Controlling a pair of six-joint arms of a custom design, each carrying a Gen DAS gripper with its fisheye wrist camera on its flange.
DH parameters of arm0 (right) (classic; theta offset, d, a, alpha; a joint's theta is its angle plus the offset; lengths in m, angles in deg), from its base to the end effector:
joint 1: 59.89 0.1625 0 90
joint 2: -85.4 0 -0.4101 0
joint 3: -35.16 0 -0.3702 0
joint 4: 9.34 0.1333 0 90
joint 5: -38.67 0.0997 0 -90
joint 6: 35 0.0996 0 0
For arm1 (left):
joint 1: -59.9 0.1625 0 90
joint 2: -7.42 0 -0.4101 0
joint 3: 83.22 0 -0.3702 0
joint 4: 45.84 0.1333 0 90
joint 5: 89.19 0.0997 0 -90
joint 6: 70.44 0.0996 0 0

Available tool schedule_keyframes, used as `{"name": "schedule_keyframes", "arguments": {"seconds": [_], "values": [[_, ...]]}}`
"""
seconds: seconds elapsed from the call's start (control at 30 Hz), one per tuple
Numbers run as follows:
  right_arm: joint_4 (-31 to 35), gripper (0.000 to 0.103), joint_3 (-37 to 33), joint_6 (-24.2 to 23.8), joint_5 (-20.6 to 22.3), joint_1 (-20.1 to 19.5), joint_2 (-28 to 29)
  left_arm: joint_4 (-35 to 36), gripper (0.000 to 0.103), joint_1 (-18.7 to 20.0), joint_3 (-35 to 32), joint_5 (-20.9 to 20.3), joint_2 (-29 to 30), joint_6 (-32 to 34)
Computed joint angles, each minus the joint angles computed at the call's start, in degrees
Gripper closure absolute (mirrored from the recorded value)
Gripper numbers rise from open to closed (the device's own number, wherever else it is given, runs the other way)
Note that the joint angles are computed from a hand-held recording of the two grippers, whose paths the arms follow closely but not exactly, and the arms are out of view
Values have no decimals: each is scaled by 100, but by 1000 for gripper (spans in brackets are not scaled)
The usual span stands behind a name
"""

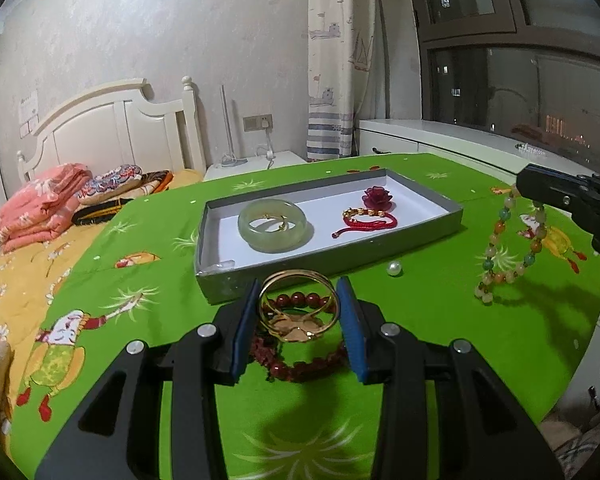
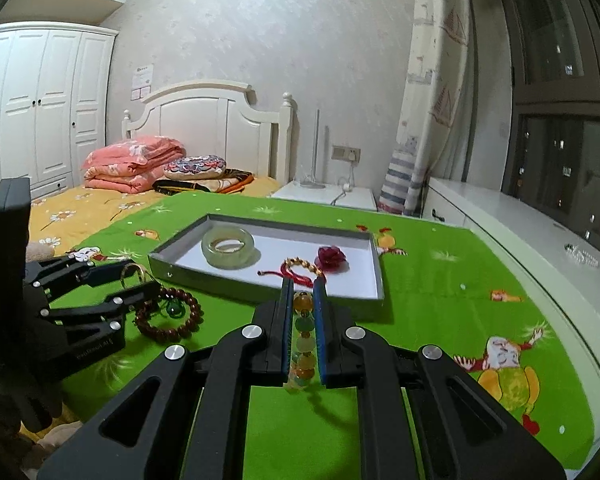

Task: Organize jewelry
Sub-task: 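Lift stone bead bracelet with right tool while left tool grasps dark red bead bracelet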

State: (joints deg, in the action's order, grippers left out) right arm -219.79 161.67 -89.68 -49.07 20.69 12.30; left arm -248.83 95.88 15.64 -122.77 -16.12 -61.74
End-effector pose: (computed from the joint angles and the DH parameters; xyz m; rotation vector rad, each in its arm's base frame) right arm 0.0584 -0.4865 0.3106 0.8873 -2.0526 1.2788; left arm -0.3442 -0.5172 -0.0145 0.8049 2.0979 -1.1526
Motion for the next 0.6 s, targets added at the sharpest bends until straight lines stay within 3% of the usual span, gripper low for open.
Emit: {"name": "schedule_keyframes", "arguments": {"seconds": [0.37,0.6], "values": [[-295,92,73,-318,164,163,172,-90,65,-123,-153,117,132,78],[-302,92,-226,-364,179,252,400,-40,65,-35,-502,223,197,154]]}}
